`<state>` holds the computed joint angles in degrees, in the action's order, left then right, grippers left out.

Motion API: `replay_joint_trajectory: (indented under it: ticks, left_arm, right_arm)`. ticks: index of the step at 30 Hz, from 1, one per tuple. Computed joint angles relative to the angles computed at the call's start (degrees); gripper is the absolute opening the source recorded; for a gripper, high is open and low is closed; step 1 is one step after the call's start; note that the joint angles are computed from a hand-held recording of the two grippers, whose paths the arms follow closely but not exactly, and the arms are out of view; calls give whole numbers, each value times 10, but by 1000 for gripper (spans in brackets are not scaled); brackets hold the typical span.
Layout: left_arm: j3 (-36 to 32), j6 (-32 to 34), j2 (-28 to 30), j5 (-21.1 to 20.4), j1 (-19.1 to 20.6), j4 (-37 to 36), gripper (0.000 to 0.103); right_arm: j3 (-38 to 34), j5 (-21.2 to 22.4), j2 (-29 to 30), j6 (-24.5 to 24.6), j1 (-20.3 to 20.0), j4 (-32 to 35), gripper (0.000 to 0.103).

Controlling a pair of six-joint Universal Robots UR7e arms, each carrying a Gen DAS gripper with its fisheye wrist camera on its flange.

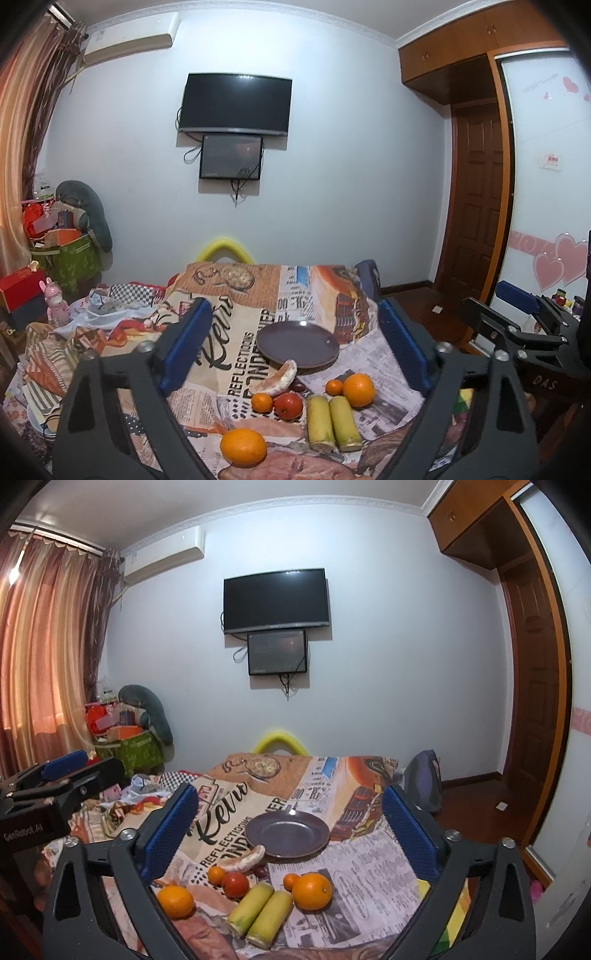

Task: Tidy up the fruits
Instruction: 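Grasp the large orange with the left gripper while the right gripper grasps a yellow cylinder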

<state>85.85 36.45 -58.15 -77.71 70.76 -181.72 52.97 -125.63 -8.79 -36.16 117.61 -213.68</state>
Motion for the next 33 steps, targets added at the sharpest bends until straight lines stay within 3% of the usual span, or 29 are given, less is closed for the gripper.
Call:
replay_joint_trajectory:
  ticks: [6, 11, 17, 22, 25, 33]
  left_arm:
    - [-42, -9, 27, 39, 14, 42, 77]
    - [-87, -15, 56, 69, 30, 98, 76]
    - [-130, -24, 87, 106, 51, 170, 76]
    - [-162, -48, 107, 123, 67, 235, 76]
    - [-173, -62, 114, 130, 74, 272, 76]
    - [-200, -84, 139, 144, 93, 337, 77]
  right_arm:
    - [3, -14, -4, 33, -15, 53, 84]
    - [7, -24, -10, 83, -30, 138, 77]
    - [9, -40, -15, 141, -46, 240, 77]
    - [4, -40, -15, 201, -60, 342, 73]
    - [-15, -50, -4, 220, -67, 390, 67]
    - [-57, -38, 19, 268, -82, 493, 61]
